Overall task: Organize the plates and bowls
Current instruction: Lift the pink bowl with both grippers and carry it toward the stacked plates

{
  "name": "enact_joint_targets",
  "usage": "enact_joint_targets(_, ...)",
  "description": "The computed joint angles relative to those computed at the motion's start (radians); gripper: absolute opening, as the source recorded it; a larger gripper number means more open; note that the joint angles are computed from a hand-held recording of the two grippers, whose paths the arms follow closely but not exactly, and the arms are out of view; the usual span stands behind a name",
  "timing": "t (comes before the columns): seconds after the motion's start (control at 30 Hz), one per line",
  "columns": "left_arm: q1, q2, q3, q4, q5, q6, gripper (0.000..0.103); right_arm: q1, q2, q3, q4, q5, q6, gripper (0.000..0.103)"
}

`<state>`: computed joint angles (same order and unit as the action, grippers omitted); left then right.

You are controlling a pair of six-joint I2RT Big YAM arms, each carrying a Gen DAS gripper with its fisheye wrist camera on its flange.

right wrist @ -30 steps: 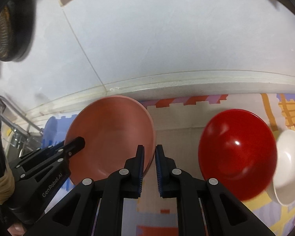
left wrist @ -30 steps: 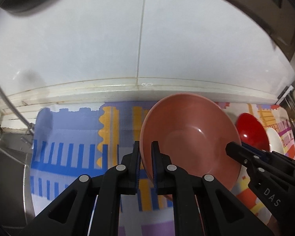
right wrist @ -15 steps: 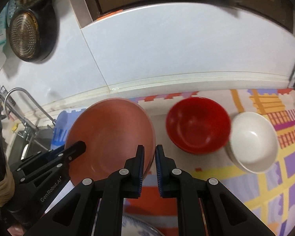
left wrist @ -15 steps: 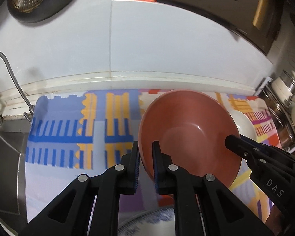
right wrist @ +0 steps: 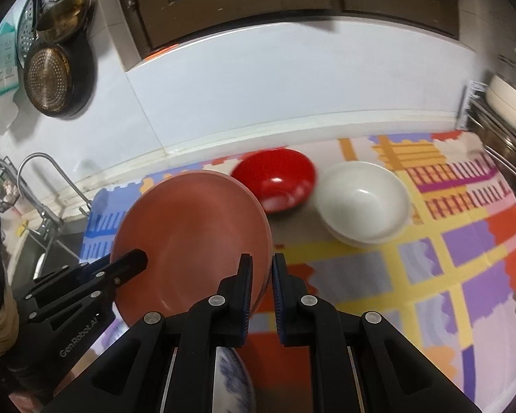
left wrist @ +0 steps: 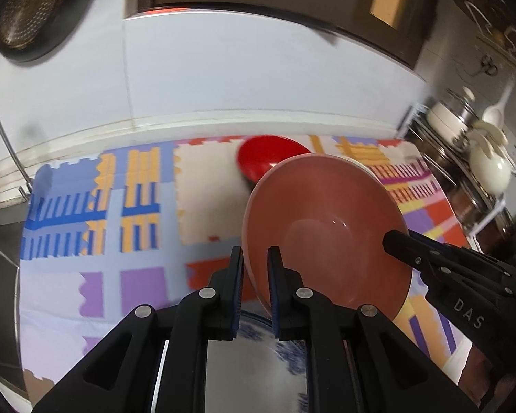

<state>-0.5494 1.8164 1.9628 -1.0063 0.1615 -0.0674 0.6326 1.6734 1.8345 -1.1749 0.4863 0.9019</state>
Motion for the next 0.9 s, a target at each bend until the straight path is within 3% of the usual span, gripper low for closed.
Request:
enact_joint_targets(0.53,-0.146,-0.044,-0.121,-0.015,-0.035,-0.037,0.016,0.003,-0.259,-0.348,-0.011,-0.028,0.110,0.013)
enact_joint_targets(0.9,-0.215,-0.011,-0.125,-0.069,-0.050,-0.052,0.016,-0.017,-0.350,-0.486,-0.019,-0.077,0.126,0.013)
